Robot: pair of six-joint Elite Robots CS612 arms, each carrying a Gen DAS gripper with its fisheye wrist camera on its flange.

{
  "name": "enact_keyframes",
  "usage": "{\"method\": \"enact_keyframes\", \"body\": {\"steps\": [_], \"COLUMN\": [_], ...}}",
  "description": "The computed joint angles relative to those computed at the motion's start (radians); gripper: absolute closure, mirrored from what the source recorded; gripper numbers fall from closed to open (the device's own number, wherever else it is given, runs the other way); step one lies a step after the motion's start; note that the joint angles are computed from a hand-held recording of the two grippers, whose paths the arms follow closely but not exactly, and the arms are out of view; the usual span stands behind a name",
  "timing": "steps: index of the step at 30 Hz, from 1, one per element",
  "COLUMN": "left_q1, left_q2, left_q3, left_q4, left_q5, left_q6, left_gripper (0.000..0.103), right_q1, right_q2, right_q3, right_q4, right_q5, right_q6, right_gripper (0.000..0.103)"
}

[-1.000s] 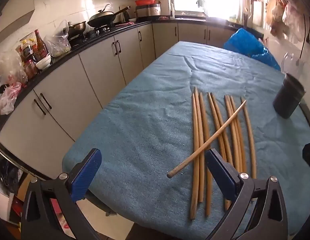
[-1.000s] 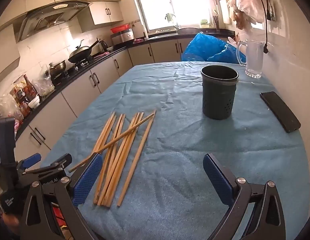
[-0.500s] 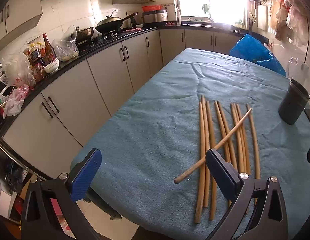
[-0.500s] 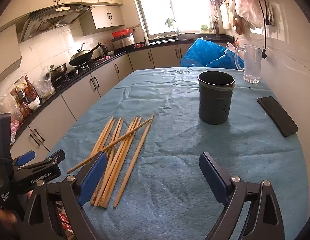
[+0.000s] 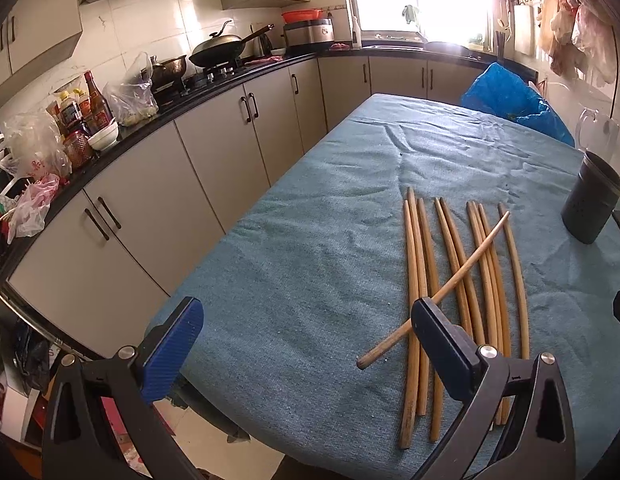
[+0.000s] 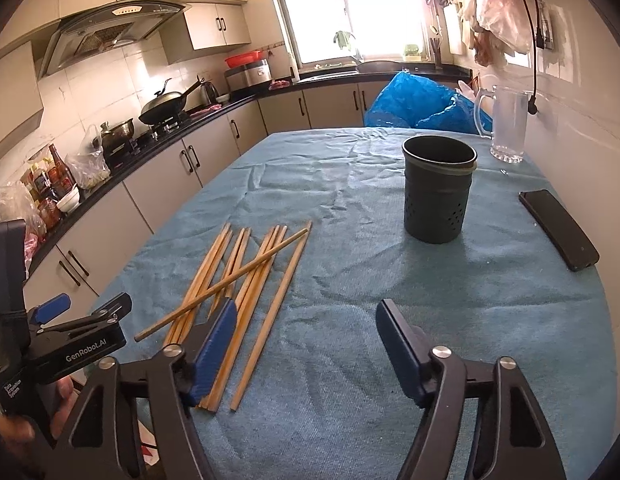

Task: Organize utensils

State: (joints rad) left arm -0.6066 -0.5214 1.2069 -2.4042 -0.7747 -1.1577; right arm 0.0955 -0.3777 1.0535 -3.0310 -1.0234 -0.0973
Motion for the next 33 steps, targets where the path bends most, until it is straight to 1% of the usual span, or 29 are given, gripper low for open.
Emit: {"method": "enact_keyframes", "body": {"steps": [2, 7, 21, 26, 30, 33], "left_q1": [0.001, 0.003, 0.0, -0.001, 0.002, 0.003], "left_q2": [0.002, 0.004, 0.01, 0.002, 0.0, 0.002], "left_q3": [-0.002, -0.002, -0.006, 0.007, 0.013, 0.011], "left_q4": [0.002, 0.003, -0.022, -0.036, -0.042, -0.049], "left_q5": [-0.004, -0.013, -0.011, -0.01, -0.016, -0.025], "left_q6": [0.001, -0.001, 0.027, 0.028, 0.027, 0.045], "left_gripper": [0.0, 0.0, 0.0, 0.0, 0.0, 0.0], "right_q1": [0.0, 0.002, 0.004, 0.004, -0.003, -0.005], "right_q2": [0.001, 0.001, 0.002, 0.001, 0.005, 0.008], "right_q3": [-0.003, -0.005, -0.007, -0.006, -0.02, -0.027], "right_q4": [0.011, 0.026, 0.028, 0.027, 0.052, 0.064], "right_q5": [0.002, 0.003, -0.002, -0.003, 0.015, 0.003], "right_q6": [-0.007, -0.013, -0.013, -0.011, 0.01, 0.031], "right_gripper": [0.033, 0.036, 0.036, 0.036, 0.036, 0.036]}}
